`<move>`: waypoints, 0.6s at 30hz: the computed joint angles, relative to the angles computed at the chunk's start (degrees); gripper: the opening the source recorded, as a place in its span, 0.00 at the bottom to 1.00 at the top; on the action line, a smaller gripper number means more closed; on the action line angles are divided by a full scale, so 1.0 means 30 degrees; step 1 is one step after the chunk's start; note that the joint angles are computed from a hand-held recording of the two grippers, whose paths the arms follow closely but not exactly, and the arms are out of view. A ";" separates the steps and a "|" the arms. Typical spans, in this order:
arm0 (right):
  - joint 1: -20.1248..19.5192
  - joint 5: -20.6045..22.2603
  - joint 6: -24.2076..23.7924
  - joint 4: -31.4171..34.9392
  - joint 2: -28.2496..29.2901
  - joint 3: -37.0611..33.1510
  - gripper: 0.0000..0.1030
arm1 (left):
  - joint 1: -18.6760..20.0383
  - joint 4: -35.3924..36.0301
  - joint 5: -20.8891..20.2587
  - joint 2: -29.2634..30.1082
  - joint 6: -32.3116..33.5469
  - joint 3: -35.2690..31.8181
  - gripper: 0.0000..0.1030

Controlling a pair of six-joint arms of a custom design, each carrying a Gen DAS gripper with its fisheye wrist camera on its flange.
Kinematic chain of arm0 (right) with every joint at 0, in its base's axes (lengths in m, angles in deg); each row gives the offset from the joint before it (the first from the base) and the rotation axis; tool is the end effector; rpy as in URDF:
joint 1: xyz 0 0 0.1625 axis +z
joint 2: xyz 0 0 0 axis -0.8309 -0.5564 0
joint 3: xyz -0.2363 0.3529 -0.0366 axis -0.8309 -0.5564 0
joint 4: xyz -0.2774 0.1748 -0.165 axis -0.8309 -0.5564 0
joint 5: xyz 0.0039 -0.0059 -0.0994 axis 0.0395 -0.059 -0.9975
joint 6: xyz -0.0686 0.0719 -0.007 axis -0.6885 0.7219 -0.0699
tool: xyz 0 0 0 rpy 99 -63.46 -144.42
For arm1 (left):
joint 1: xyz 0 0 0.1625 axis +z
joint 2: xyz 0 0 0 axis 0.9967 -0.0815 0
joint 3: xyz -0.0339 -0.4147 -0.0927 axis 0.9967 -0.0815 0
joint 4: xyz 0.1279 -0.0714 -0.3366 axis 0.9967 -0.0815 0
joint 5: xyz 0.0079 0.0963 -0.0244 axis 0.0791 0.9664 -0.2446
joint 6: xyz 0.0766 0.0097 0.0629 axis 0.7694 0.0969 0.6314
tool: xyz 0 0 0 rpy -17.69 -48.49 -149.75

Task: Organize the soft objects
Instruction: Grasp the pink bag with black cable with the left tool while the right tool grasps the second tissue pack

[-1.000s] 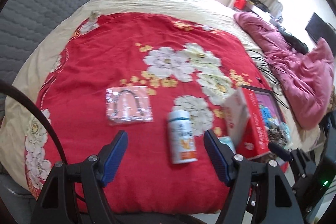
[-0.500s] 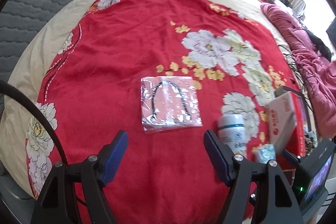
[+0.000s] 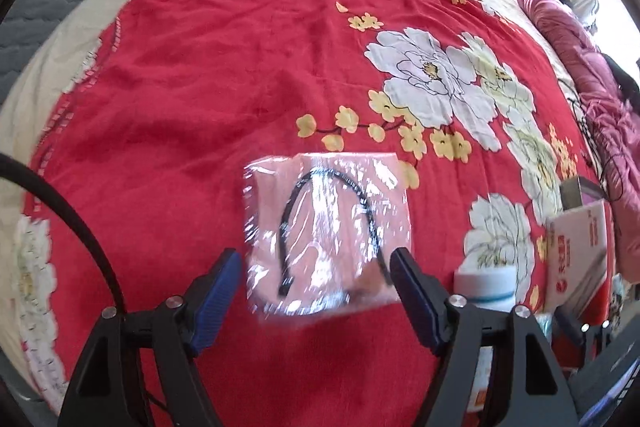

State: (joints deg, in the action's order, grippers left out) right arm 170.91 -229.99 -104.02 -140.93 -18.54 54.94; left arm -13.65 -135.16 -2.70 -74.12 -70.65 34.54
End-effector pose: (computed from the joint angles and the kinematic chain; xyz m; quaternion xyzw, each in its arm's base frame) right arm 0.3208 -0.5840 -0.0789 0.4300 -0.7499 0.0080 0.5026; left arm 0.0150 -0.6090 0.2645 -0.1805 0.8980 -0.2470 0.3162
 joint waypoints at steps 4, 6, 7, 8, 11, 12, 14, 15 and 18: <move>-0.0127 0.0818 0.0843 0.1577 -0.0235 -0.0305 0.53 | 0.0663 0.0085 -0.0400 0.0674 -0.0165 -0.0663 0.79; -0.0176 0.1034 0.0715 0.1715 -0.0264 -0.0400 0.52 | 0.0777 -0.0486 -0.0483 0.0955 0.0236 -0.0760 0.81; -0.0199 0.1139 0.0607 0.1574 -0.0280 -0.0403 0.50 | 0.0782 -0.0741 -0.0443 0.1053 0.0480 -0.0778 0.81; -0.0238 0.1330 0.0389 0.1255 -0.0281 -0.0413 0.48 | 0.0791 -0.1111 -0.0460 0.1206 0.0866 -0.0805 0.81; -0.0311 0.1937 0.0389 0.1225 -0.0473 -0.0361 0.40 | 0.0710 -0.1274 0.0072 0.1545 0.1421 -0.0963 0.67; -0.0330 0.2040 0.0209 0.1140 -0.0508 -0.0333 0.40 | 0.0678 -0.1349 0.0226 0.1629 0.1565 -0.1009 0.63; -0.0358 0.2387 0.0386 0.1083 -0.0710 -0.0153 0.39 | 0.0680 -0.1787 0.0092 0.1652 0.1801 -0.1021 0.42; -0.0372 0.2494 0.0557 0.1213 -0.0845 -0.0049 0.39 | 0.0747 -0.1971 -0.0269 0.1625 0.1885 -0.1055 0.39; -0.0407 0.3020 0.0993 0.1423 -0.1192 0.0054 0.38 | 0.0903 -0.2365 -0.1212 0.1440 0.2131 -0.1051 0.20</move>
